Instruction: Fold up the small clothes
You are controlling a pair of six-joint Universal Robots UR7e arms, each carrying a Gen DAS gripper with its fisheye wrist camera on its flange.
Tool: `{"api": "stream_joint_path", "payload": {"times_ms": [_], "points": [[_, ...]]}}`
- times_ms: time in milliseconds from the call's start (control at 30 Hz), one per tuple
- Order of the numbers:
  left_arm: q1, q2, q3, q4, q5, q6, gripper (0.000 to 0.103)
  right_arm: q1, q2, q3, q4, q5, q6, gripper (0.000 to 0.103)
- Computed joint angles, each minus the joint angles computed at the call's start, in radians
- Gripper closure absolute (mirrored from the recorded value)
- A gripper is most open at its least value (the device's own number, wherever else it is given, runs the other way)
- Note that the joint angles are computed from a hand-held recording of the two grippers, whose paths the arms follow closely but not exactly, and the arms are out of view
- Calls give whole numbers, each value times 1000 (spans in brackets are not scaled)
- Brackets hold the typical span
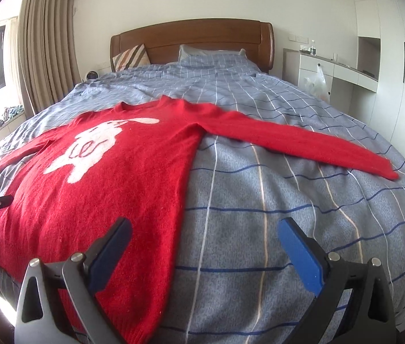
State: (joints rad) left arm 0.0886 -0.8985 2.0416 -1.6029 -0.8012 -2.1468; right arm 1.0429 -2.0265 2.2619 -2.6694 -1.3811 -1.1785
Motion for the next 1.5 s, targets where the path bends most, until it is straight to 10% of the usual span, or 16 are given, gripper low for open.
{"api": "stream_joint_path", "payload": {"times_ms": [333, 1300, 1500], "points": [[1, -8, 23, -44, -23, 33, 0, 4, 74, -43, -21, -120, 107, 2], [-25, -22, -4, 110, -55, -124, 0, -17, 43, -37, -81, -65, 134, 2], [-84, 16, -42, 100, 36, -62, 0, 9, -49, -54, 105, -7, 93, 2]]}}
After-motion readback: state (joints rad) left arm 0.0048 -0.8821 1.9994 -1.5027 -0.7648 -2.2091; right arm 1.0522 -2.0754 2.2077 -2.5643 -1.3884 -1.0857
